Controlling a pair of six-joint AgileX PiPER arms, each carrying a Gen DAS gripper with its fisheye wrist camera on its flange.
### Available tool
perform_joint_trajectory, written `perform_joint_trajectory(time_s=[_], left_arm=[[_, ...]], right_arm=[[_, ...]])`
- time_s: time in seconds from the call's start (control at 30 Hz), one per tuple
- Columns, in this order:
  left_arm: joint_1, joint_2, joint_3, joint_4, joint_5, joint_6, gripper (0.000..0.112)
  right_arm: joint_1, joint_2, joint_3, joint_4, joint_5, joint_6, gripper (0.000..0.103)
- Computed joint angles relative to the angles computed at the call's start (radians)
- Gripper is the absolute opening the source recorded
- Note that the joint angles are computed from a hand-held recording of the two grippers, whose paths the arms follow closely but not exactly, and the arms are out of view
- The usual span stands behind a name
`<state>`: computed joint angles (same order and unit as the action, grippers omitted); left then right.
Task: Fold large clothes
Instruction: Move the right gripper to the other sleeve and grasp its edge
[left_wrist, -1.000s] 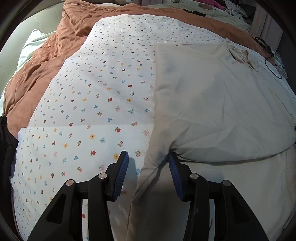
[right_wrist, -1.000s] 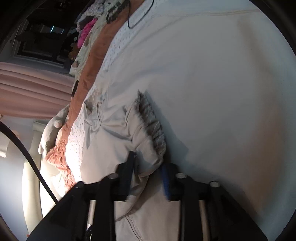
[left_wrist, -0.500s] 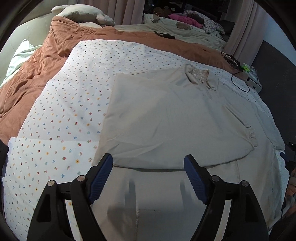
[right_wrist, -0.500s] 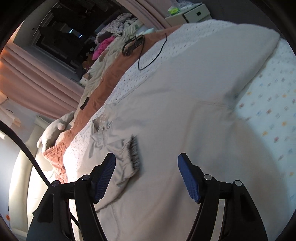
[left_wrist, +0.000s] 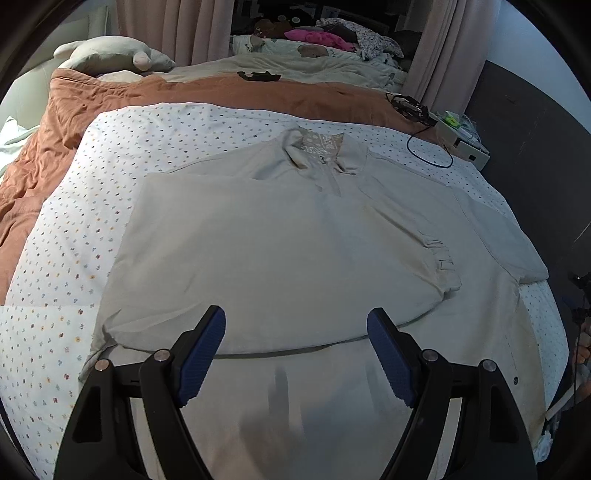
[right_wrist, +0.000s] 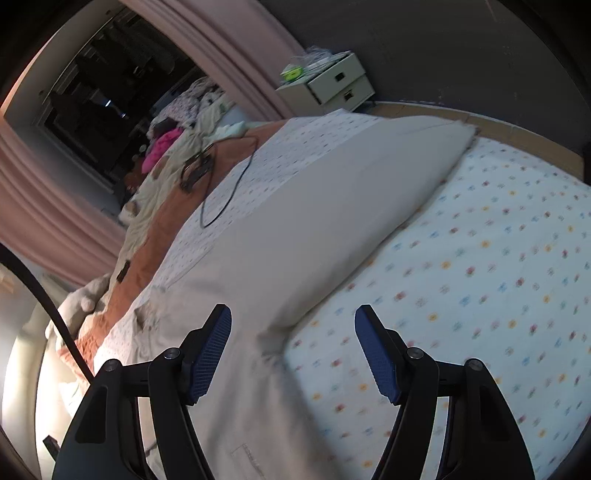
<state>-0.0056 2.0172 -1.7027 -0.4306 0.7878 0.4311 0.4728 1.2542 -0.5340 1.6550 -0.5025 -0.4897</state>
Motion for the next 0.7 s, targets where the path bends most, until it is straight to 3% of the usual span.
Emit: perform_joint_trajectory(time_s=[0.33, 0.63, 0.7], left_arm=[[-0.092, 0.056, -0.067, 0.053, -0.024, -0.110, 0.080], [-0.147, 0.164, -0.161, 0.096, -0.046, -0.185, 0.080], [-0.155, 0.183, -0.174, 0.106, -0.051, -0.195, 0.080]], right_arm=[[-0.143, 0.002, 0.074, -0.114, 0.043, 0.141, 0.040], [-0.264, 0.069, 0.032, -0.114, 0.107, 0.114, 0.037], [-0.326, 0.105, 0.011, -0.182, 0.155, 0.157, 0.037]])
